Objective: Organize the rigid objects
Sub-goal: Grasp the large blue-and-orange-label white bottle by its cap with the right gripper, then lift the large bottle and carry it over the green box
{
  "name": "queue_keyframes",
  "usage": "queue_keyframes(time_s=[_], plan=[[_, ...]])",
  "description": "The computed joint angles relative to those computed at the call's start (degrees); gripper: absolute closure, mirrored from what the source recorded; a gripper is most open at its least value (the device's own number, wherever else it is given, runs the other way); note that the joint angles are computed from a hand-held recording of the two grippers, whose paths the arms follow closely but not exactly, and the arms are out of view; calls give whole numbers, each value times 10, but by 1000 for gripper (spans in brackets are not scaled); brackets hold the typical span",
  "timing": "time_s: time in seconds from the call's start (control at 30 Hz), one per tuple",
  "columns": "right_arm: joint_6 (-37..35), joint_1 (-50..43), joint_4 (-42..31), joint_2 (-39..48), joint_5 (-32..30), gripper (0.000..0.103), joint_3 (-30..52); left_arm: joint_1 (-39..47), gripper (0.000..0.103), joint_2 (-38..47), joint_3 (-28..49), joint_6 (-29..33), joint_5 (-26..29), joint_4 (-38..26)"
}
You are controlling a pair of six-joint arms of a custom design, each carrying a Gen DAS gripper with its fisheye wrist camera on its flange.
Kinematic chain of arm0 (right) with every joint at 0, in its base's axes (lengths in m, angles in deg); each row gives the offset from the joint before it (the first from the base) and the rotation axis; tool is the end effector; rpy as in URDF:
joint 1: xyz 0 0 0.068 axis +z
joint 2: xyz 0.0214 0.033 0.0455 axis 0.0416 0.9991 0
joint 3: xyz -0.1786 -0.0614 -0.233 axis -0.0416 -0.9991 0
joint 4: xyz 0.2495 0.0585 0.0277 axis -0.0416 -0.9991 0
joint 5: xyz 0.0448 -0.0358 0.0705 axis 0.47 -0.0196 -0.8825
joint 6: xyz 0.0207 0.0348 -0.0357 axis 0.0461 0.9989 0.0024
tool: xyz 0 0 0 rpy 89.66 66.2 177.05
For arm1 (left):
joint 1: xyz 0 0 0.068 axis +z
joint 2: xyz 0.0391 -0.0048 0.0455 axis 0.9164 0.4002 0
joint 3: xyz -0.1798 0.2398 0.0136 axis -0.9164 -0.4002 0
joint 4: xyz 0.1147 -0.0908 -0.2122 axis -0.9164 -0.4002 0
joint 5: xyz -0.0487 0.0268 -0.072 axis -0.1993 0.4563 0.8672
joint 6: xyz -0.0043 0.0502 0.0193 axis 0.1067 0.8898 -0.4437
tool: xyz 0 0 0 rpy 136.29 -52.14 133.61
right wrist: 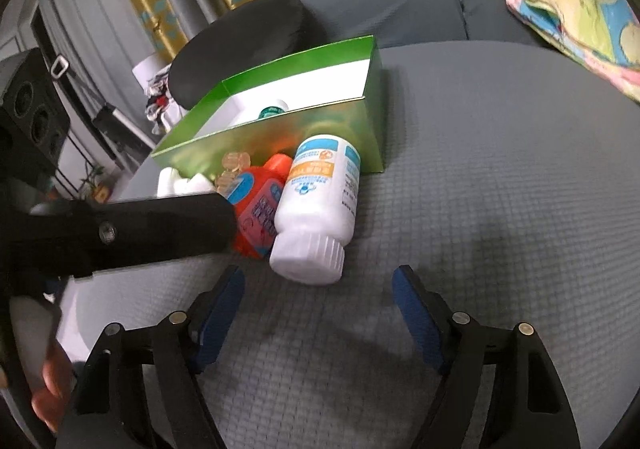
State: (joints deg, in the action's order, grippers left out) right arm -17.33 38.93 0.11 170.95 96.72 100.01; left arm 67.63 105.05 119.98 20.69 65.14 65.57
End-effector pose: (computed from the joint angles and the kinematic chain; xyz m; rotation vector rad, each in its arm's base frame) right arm 0.2790 0.2014 0.0727 0.0216 2.3607 0.4821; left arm 0.3243 -0.0152 0.1242 0.2952 2.6030 -0.8677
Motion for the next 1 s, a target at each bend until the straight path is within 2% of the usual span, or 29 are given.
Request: queue_keyframes(time_s=[0.07, 0.33, 0.47, 0.5, 0.7, 0.77, 0.93, 1.0], plan=[[-2, -9, 2, 15, -11, 29, 13, -8, 13, 12, 11, -10, 4, -8], [7, -43, 41, 79, -85, 50, 56, -11, 13, 47, 42, -34, 13, -26], [15, -48, 55, 79, -101, 53, 45, -11, 13, 65, 53, -42, 23, -33], [15, -51, 58, 77, -107, 58, 40, -10, 13, 67, 54, -41, 23, -34], [17, -32, 84, 49, -124, 58, -21, -17, 14, 86, 64, -42, 27, -41], [24, -30, 89, 44, -131, 58, -32, -23, 21, 90, 63, -33, 29, -47], [22, -20, 75, 31, -123, 58, -42, -36, 44, 79, 43, -23, -6, -39], [22, -19, 78, 30, -124, 58, -46, -30, 46, 77, 37, -14, -7, -40]])
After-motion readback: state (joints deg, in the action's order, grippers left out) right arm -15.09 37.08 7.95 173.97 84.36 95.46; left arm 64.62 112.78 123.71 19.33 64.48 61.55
